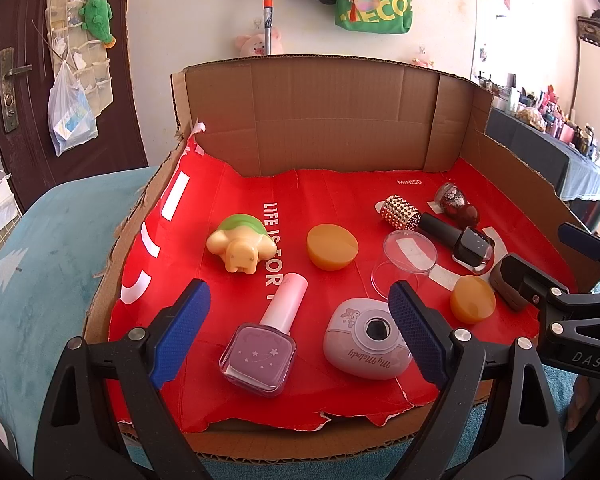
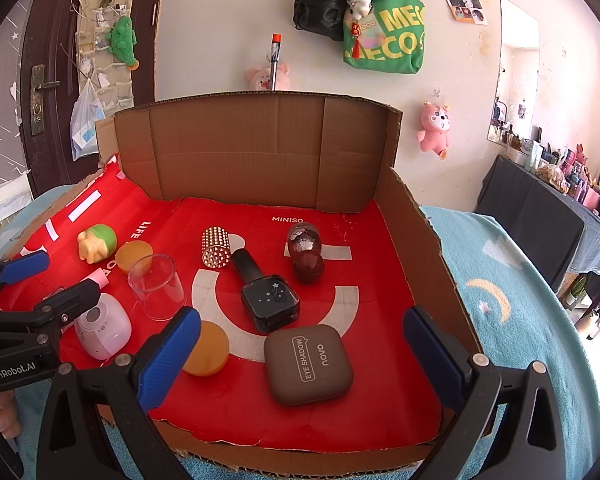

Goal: Organize rigid objects

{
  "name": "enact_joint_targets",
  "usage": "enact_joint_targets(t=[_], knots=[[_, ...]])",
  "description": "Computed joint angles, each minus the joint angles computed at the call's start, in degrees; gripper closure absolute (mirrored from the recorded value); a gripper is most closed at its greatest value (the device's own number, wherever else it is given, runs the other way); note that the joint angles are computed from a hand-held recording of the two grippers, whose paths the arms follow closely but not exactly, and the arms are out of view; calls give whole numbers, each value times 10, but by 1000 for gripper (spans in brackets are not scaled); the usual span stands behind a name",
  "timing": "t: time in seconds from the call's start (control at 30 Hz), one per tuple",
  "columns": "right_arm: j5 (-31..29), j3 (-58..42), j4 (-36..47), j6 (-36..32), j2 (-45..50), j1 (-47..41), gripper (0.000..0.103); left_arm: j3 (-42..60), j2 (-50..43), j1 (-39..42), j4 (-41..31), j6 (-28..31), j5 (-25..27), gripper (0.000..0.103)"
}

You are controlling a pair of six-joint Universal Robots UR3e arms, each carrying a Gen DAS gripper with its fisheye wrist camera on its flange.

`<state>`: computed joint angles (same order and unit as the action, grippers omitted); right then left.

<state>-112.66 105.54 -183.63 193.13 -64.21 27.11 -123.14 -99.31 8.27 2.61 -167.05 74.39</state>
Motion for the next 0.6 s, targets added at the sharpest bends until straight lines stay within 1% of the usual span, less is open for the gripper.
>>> enact_joint_targets(t=[0.6], knots=[[-1,-4,4,0,1,1,0,0,0,0,0,0,-1,12]])
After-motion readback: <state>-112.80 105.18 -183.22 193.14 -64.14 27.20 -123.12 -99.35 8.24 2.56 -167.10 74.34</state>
